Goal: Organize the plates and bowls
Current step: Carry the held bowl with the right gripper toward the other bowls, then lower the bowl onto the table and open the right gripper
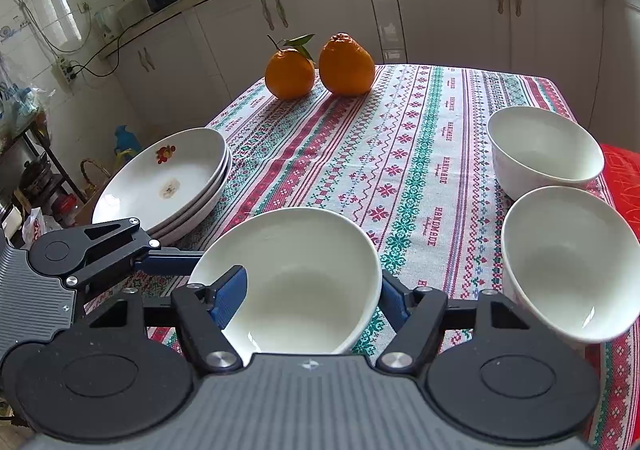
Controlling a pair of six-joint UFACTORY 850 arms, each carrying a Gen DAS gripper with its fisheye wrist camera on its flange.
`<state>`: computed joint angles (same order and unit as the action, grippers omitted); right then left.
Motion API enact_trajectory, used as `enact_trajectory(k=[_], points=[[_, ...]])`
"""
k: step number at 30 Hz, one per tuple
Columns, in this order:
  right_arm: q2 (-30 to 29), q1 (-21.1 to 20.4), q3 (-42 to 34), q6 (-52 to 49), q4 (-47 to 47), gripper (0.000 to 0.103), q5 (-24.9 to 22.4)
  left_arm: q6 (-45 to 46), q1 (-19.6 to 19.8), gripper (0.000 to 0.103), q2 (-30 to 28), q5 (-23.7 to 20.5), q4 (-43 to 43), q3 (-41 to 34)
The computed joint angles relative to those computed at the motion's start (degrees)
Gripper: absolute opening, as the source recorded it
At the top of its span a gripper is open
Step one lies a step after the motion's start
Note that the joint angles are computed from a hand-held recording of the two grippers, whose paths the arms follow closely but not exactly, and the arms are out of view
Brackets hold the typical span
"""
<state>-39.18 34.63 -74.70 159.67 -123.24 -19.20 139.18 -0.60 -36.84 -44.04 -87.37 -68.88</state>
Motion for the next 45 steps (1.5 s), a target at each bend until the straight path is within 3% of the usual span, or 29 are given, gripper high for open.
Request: enact_trajectory(k=[7,14,22,27,35,45], points=[[0.0,0.1,0.1,0.8,-1.3,0.079,-0.3,1.6,0.0,0.087,0.1,0.3,-0.6,0.3],[0.0,0.7,0.3,0.9,-1.6,0.103,-2.1,2.6,0.2,0.096,0.6,0.2,-1.8,1.0],[1.2,1.8,1.7,-3.6,3.0,0.103,-5.5,6.2,0.6,0.100,2.2,-0.7,-5.1,3.2],[3.1,3.4,4.1,-6.5,5.8,0.103,-10.6,7.4,0.9,0.101,3.5,-1.6,-5.6,4.5],[5.7,6.9,7.7,-19.1,19.9,0.103,-22.8,7.2,1.2,0.102,5.8,-2.8,-4.5,5.8],[6.8,7.7,11.8,-22.6,27.8,0.103,-29.7,4.8,-1.8,0.102,6.4,-2.5,-3.1,3.6]])
